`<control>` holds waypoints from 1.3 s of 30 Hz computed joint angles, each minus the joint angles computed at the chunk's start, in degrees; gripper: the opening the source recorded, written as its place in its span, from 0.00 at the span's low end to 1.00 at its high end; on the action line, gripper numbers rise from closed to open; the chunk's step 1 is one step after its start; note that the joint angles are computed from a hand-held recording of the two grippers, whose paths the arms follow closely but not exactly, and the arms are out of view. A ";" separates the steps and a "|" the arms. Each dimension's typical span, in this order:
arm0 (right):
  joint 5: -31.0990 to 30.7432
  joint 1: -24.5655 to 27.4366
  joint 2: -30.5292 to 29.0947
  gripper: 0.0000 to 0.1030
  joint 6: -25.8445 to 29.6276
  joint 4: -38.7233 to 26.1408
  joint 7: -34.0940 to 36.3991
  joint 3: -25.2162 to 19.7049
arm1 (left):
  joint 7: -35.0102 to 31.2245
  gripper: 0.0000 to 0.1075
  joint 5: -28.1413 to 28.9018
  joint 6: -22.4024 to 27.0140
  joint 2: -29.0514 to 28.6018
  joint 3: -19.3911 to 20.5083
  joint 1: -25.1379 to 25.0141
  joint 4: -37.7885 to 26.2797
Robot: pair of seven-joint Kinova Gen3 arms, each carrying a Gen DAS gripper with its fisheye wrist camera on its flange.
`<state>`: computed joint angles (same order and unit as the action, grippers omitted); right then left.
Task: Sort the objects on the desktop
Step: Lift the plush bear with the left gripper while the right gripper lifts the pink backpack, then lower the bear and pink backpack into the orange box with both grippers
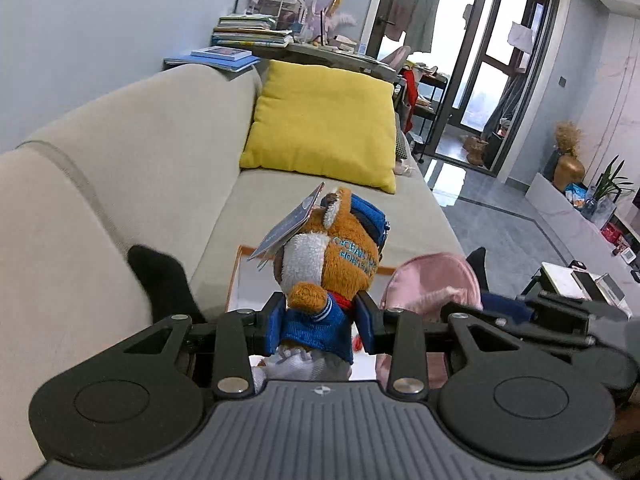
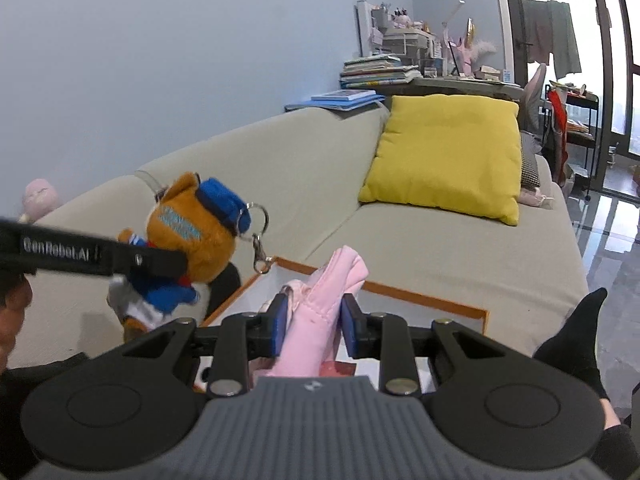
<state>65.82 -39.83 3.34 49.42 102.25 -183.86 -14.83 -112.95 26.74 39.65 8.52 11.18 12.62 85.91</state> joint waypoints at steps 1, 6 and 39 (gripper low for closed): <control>-0.54 0.36 0.30 0.29 -0.11 -0.24 0.60 0.28 | 0.47 0.39 -0.95 0.26 1.01 -0.02 0.42 -1.19; -3.98 2.27 2.15 0.29 -2.11 -0.86 3.39 2.38 | 5.22 0.39 -6.22 5.11 7.27 -0.13 2.15 -7.65; -45.24 5.39 18.13 0.29 -21.40 -9.84 37.77 14.14 | 11.88 0.27 -16.99 10.92 17.25 -0.96 3.91 -10.99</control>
<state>20.58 -34.44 21.47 28.02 92.42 -146.09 -0.70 -101.07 9.75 50.57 25.77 10.22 16.53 74.92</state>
